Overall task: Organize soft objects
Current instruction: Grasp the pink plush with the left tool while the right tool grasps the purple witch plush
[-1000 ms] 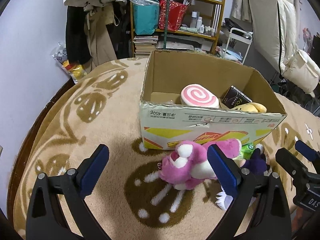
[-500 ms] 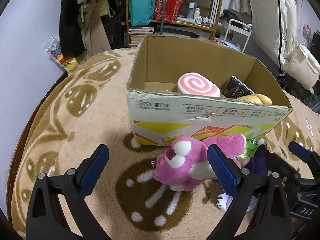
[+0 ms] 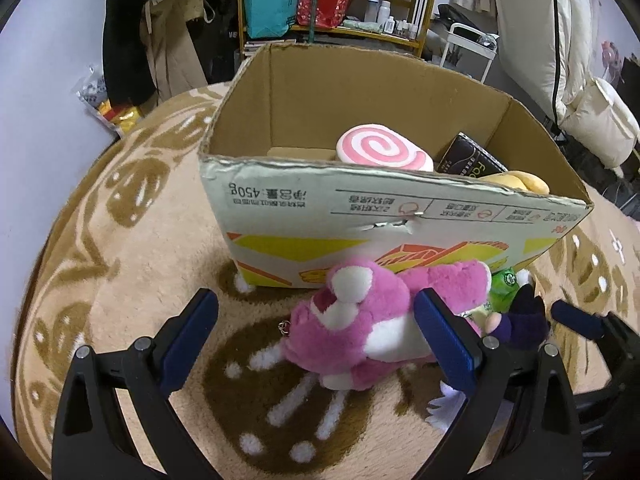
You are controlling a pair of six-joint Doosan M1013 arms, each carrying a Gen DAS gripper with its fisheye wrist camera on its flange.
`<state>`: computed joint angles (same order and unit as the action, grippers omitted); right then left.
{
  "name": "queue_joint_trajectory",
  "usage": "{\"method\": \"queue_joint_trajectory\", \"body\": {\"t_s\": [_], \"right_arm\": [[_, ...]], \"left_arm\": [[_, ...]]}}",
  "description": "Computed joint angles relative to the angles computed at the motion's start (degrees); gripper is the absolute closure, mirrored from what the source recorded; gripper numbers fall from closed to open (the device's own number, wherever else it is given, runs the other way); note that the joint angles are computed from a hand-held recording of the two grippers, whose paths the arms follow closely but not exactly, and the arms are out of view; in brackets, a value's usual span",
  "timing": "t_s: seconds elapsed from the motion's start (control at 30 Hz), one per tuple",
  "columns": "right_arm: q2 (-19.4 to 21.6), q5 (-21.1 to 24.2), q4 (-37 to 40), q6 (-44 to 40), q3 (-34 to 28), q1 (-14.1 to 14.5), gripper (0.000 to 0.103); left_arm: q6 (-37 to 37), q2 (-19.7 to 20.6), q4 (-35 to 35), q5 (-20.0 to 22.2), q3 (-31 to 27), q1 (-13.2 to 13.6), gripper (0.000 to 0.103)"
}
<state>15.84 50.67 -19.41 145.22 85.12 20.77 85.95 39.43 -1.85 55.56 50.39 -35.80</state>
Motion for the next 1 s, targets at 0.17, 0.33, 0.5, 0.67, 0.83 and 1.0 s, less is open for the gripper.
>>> {"method": "queue_joint_trajectory", "body": {"t_s": [0.17,0.33,0.5,0.67,0.83,1.0], "right_arm": [[0.7,0.0,1.8,-2.1,-0.7,-0.1,0.0],[1.3,0.3,2.5,-2.7,-1.1,-0.3,0.0],[1.6,0.5,2.5,-3.0,-1.4,-0.3,0.0],[1.9,1.0,2.1,-3.8,-1.6,-0.2,0.0],[2.2,1.2,2.1,-3.4,-1.9,-0.1,0.0],[2.0,1.9,2.9,-4.2,-1.9,-0.2,0.0]], "left_arm": [[1.5,1.0,-3.8,2.5,-1.2,0.7,0.005],[2.9,1.2,-4.8,3.0,-1.1,0.7,0.005],[4.6,1.7,-7.7,5.2,-1.4,0.9,0.005],[5.1,1.6,-8.7,5.1,-1.1,0.7,0.013],[5.8,1.3,-10.0,4.7,-0.7,0.4,0.025],[6.0,0.7,-8.7,3.0,0.0,0.1,0.032]]}}
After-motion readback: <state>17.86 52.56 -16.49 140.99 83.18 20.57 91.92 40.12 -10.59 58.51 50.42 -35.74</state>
